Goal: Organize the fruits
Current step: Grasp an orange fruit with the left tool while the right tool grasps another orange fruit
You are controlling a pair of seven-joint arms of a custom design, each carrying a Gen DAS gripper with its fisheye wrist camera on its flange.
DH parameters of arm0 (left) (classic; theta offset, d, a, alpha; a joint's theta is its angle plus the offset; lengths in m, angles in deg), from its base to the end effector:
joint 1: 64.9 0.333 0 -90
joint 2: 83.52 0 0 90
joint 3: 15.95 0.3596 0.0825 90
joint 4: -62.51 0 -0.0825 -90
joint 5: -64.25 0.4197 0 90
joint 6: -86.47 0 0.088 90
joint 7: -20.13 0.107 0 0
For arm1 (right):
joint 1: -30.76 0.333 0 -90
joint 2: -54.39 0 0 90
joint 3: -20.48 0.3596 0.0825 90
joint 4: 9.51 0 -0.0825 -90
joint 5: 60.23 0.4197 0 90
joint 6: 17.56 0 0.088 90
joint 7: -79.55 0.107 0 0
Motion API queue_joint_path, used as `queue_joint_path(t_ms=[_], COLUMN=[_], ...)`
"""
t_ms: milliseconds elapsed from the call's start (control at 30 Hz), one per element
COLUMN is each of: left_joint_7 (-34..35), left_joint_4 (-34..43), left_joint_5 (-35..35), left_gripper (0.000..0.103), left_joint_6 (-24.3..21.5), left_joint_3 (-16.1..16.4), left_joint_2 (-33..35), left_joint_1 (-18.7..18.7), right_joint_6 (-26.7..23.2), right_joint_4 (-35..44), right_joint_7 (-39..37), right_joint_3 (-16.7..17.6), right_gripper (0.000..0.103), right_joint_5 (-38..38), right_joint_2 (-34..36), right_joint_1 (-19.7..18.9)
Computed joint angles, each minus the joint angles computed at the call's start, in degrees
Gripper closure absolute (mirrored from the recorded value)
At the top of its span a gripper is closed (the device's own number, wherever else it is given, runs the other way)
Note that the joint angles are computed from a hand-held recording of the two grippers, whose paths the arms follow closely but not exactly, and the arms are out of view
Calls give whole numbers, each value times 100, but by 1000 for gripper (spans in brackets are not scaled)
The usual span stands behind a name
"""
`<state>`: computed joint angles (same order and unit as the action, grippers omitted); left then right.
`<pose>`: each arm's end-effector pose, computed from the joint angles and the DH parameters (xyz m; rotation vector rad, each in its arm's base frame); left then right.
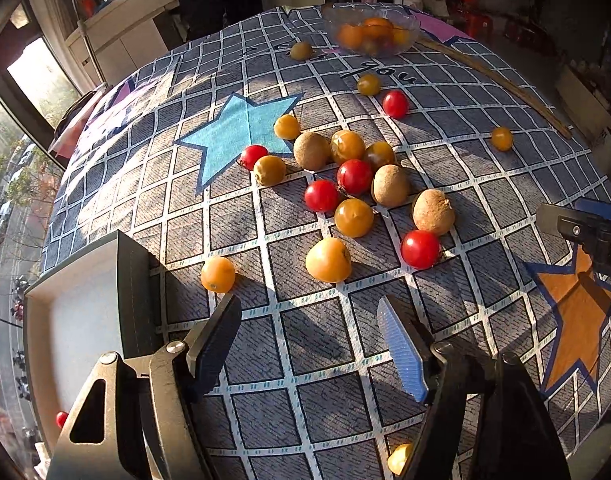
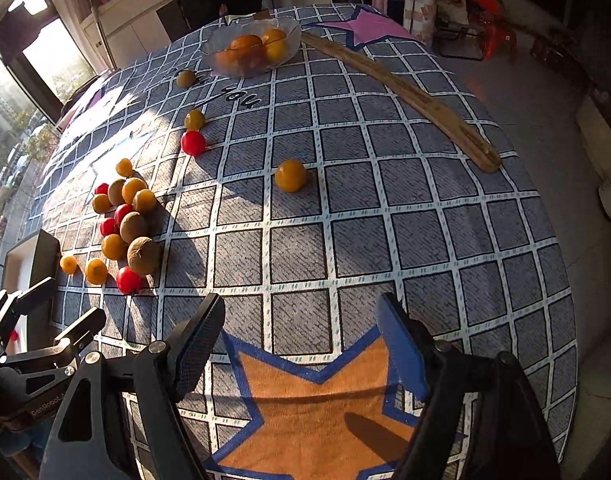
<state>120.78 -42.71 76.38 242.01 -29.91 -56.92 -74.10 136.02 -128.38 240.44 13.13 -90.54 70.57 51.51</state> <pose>0.6717 -0.2744 0.3454 -1.1676 2.5613 -0.4581 0.6265 0.1691 0.3410 -1.3668 2.4504 -0.5093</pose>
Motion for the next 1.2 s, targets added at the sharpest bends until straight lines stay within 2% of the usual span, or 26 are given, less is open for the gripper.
queue_joint_path(t_ms=[133, 300, 400, 500, 600, 633, 667, 700, 767, 833, 1067, 1133, 1200], left_joint_7=[61, 131, 286, 584, 755, 829, 923, 941, 1045, 1070, 899, 820, 811], left_joint_4=[162, 267, 314, 411, 434, 411, 398, 385, 467, 667, 953, 830, 539], left_joint_5=[-155, -278, -495, -776, -949, -1001, -1072, -1085, -1211, -1413, -1764, -1898, -1969], left_gripper=[31, 31, 31, 43, 60, 71, 79, 79, 79, 79, 79, 79, 79], left_joint_6=[-45, 141, 201, 80, -1, 1, -28, -56, -306, -857, -2514, -2807, -2839], left_joint_3=[-83, -171, -340, -569, -628, -654, -701, -674, -702, -704, -353, -275, -212], left_joint_2=[134, 278, 364, 446, 449, 435, 423, 400, 403, 412, 169, 1, -210], left_joint_1=[62, 128, 268, 440, 455, 470, 502, 473, 503, 534, 488, 531, 546], right_joint_6=[-118, -450, -532, -494, -459, -484, -486, -352, -89, -61, -926, -1239, -1511], right_joint_4=[327, 841, 1106, 1271, 1356, 1386, 1394, 1332, 1170, 1047, 1003, 1058, 1122], right_joint_7=[3, 210, 121, -54, -194, -327, -465, -607, -916, -1217, -1770, -1786, -1796], right_joint_3=[-105, -362, -419, -403, -391, -343, -283, -208, -32, 102, 378, 444, 501], right_gripper=[29, 31, 38, 48, 68, 80, 81, 81, 81, 81, 81, 81, 81], right_joint_5=[-54, -563, -733, -694, -572, -451, -290, -84, 474, 1007, 2027, 2163, 2176], right_joint_2=[294, 660, 849, 959, 1009, 1014, 1007, 967, 863, 752, 351, 259, 187], right_joint_1=[14, 184, 195, 148, 134, 99, 47, -40, -229, -323, -239, -188, -120])
